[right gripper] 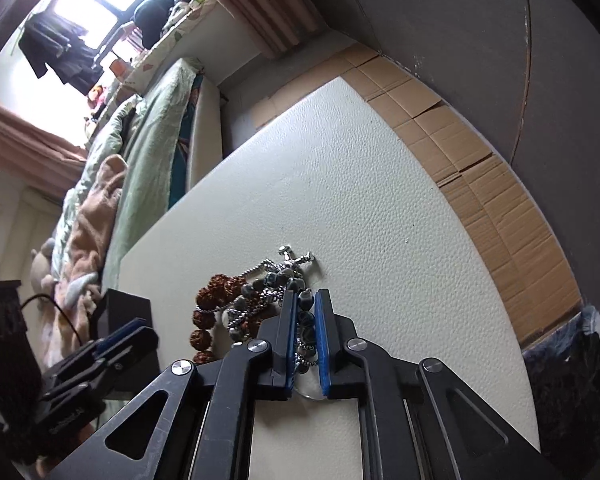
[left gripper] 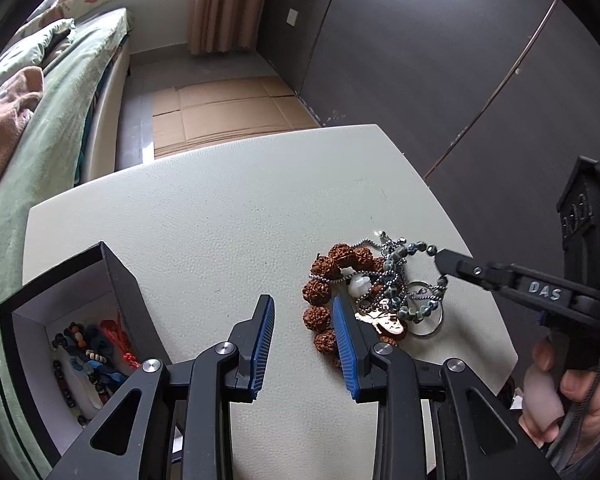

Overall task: Organize jewelry
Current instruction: 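Grasp the grey bead bracelet from the pile with the right tool and lift it, then grasp and lift the brown rudraksha bracelet with the left tool while the right tool holds the grey bracelet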

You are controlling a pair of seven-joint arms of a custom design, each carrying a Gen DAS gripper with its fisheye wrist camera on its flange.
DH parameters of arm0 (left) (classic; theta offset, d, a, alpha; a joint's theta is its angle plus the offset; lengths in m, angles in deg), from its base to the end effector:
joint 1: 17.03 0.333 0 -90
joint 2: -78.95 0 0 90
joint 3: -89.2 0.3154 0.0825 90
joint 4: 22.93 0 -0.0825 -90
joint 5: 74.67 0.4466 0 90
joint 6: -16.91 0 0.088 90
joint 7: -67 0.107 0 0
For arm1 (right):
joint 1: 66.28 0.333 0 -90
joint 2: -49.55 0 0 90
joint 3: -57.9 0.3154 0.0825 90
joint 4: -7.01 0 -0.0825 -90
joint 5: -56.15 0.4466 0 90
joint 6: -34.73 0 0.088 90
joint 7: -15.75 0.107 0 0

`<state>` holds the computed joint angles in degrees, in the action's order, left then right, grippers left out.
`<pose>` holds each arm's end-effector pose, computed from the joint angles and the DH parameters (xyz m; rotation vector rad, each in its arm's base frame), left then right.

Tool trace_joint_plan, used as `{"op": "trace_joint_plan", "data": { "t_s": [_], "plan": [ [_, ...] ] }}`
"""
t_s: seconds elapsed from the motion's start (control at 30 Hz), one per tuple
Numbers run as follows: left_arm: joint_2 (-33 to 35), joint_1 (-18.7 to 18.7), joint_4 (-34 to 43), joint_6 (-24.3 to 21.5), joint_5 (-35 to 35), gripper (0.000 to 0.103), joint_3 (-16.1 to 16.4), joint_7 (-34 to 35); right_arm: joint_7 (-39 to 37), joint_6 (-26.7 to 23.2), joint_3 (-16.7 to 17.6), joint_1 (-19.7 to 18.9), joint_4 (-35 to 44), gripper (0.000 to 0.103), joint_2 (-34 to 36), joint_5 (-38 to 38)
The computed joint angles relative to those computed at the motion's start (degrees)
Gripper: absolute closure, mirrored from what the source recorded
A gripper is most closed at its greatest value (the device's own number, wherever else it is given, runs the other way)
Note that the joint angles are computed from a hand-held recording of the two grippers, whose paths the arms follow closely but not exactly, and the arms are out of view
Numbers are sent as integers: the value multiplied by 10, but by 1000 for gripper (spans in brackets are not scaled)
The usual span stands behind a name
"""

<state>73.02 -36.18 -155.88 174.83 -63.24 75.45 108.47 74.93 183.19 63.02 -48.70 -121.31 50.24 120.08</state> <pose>0.4870 -0.3260 0.4030 -2.1218 1.9143 -0.7618 0.5575 0.2146 0.3505 -1.7274 1.6507 0.3122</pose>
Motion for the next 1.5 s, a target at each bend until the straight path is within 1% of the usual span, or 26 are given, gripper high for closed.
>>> {"op": "trace_joint_plan", "data": {
  "t_s": [0.1,0.17,0.37,0.53,0.57,0.73,0.93,0.97,1.0,1.03,1.07,1.13,1.2,1.23,1.27,1.33,1.37,1.43,1.5],
  "plan": [
    [9,-5,7,-5,-18,71,0,20,-57,-15,-8,-5,-19,93,-29,88],
    [17,-5,14,-13,-12,71,-3,21,-88,-29,-15,-6,-29,93,-44,136],
    [45,-3,36,-34,-5,71,-11,25,-132,-24,-25,-1,-42,93,-70,206],
    [70,0,58,-68,27,71,-17,3,-130,-25,-28,0,-42,93,-71,209],
    [71,1,57,-64,36,71,-17,-6,-129,-28,-28,0,-41,93,-71,209],
    [84,-1,77,-89,71,71,-21,-29,-127,-22,-27,0,-44,93,-74,202],
    [100,-5,101,-116,104,71,-23,-35,-107,-18,-26,1,-40,93,-70,182],
    [101,-7,103,-122,117,74,-23,-40,-105,-16,-25,2,-40,93,-70,179],
    [100,-7,103,-127,126,83,-22,-44,-103,-16,-25,2,-40,93,-70,177],
    [96,-4,97,-116,118,84,-22,-39,-101,-15,-24,3,-40,93,-71,175],
    [90,2,85,-93,82,84,-22,-17,-100,-15,-25,3,-41,93,-71,174],
    [71,11,60,-53,-11,84,-24,42,-98,-14,-25,4,-45,93,-77,171],
    [46,11,40,-30,-54,85,-21,69,-98,-12,-26,4,-46,93,-78,171],
    [33,8,31,-18,-86,85,-17,91,-96,-10,-25,5,-47,93,-78,169],
    [20,2,22,-5,-134,85,-11,125,-95,-9,-26,5,-47,93,-78,167],
    [1,-15,7,25,-225,85,5,189,-93,-9,-27,4,-48,93,-78,165],
    [-9,-24,0,37,-256,85,13,211,-92,-9,-27,5,-48,93,-79,164],
    [-22,-38,-6,50,-287,85,24,235,-90,-7,-26,6,-48,93,-79,163],
    [-28,-41,-8,57,-274,85,26,229,-91,-7,-27,6,-48,93,-79,162]
  ]
}}
